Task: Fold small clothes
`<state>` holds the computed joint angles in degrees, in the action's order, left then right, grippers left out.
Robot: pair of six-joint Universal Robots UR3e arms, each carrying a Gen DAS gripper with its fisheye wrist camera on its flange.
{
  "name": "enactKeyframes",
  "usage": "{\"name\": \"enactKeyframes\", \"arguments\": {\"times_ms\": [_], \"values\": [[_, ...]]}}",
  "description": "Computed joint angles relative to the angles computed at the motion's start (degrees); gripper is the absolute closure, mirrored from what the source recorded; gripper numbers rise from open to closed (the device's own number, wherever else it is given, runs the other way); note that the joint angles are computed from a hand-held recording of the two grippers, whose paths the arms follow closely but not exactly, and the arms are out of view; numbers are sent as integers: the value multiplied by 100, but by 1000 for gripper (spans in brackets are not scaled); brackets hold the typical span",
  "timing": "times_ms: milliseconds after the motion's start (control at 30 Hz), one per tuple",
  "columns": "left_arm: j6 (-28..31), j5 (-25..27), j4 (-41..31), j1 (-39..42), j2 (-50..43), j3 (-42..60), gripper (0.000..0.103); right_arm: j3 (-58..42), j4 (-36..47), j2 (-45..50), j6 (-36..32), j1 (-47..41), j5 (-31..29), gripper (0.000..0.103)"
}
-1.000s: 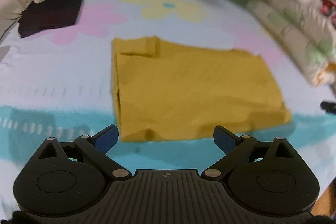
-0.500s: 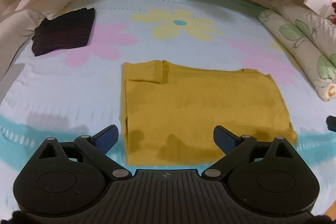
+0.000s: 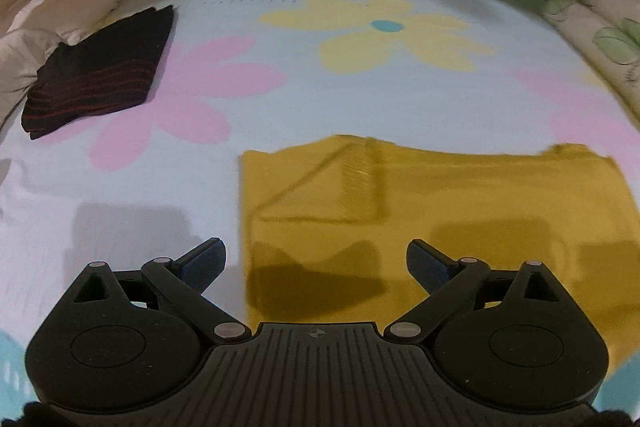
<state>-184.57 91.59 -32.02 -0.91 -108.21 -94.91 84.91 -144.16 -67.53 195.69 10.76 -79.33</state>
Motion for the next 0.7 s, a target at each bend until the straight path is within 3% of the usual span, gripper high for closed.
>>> {"name": "enactKeyframes", "arguments": {"times_ms": [133, 267, 367, 600, 700], "values": [[-82, -11, 15, 198, -550, 476, 5, -175, 21, 215, -122, 0, -4, 0], [-392, -364, -174, 493, -958, 960, 5, -112, -83, 208, 78, -108, 171, 0], [-632, -252, -311, 533, -1096, 1238, 5, -93, -198, 185, 176, -143, 204, 0], [-1030, -915, 250, 466, -70, 214, 5, -44, -359, 244, 376, -316, 316, 0], [-1045, -1038, 111, 147, 229, 7, 5, 115, -455, 215, 628, -472, 504, 0]]}}
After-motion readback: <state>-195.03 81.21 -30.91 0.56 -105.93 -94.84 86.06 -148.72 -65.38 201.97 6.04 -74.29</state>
